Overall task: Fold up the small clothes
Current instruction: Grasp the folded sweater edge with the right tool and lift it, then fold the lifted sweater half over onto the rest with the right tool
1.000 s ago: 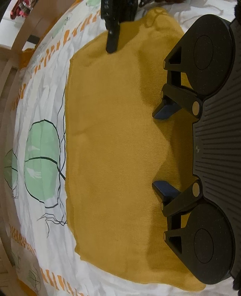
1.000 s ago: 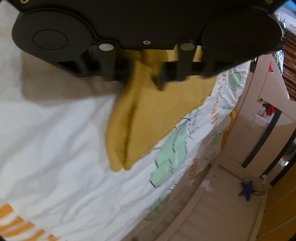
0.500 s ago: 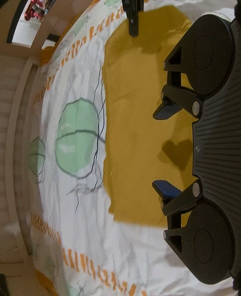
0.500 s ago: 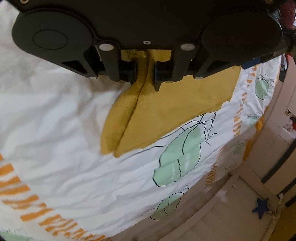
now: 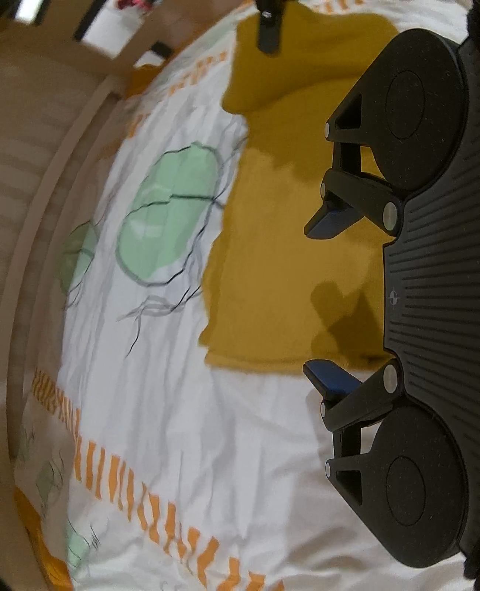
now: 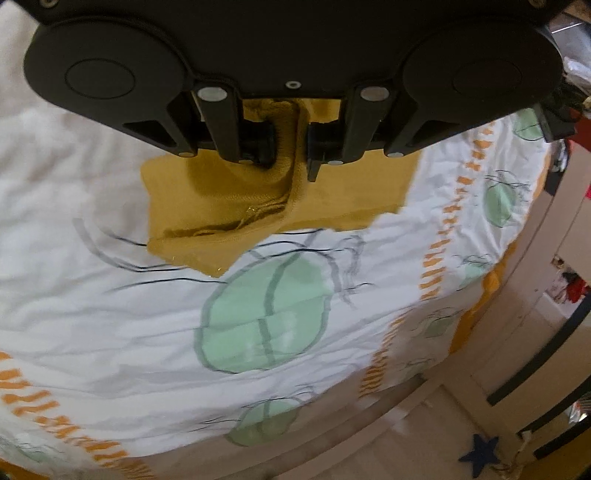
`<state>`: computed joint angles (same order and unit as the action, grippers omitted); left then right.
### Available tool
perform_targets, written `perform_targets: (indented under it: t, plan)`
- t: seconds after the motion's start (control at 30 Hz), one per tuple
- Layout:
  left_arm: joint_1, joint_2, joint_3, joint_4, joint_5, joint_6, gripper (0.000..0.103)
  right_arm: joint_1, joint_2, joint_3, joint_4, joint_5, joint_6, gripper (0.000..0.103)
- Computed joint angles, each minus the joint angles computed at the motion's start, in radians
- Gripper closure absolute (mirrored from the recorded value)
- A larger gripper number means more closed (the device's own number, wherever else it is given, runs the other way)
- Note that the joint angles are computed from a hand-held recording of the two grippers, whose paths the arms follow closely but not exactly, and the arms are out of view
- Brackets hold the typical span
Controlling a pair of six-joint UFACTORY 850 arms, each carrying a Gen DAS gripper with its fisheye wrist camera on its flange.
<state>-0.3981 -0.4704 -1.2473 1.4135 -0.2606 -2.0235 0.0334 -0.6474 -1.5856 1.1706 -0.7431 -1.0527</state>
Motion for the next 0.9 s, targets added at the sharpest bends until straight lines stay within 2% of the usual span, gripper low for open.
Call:
perform_targets:
  t: [0.1,0.17,0.33,0.47,0.73,0.83,0.87,0.9]
  plan:
    - [0.025,0.035,0.042,0.119,0.020,-0.180,0.033,0.038,-0.009,-0.015,0.016,-0.011,0.010,0.079]
    - [0.039,0.049,0.060,0.142,0.024,-0.235,0.033,0.063,-0.015,-0.022,0.024,-0.014,0.011,0.079]
    - [0.061,0.065,0.081,0.118,0.007,-0.260,0.033,0.126,-0.040,-0.045,0.034,-0.019,0.035,0.079]
    - [0.073,0.081,0.100,0.182,0.006,-0.340,0.033,0.162,-0.060,-0.057,0.039,-0.027,0.048,0.080]
    - [0.084,0.089,0.113,0.209,0.010,-0.378,0.033,0.224,-0.071,-0.057,-0.023,0.040,0.064,0.080]
    - [0.084,0.089,0.115,0.205,0.009,-0.375,0.033,0.244,-0.077,-0.064,-0.064,0.064,0.062,0.077]
    - [0.085,0.089,0.115,0.195,0.008,-0.366,0.033,0.248,-0.083,-0.070,-0.069,0.056,0.059,0.072]
    - [0.085,0.088,0.114,0.183,0.007,-0.357,0.033,0.251,-0.088,-0.074,-0.061,0.046,0.049,0.070]
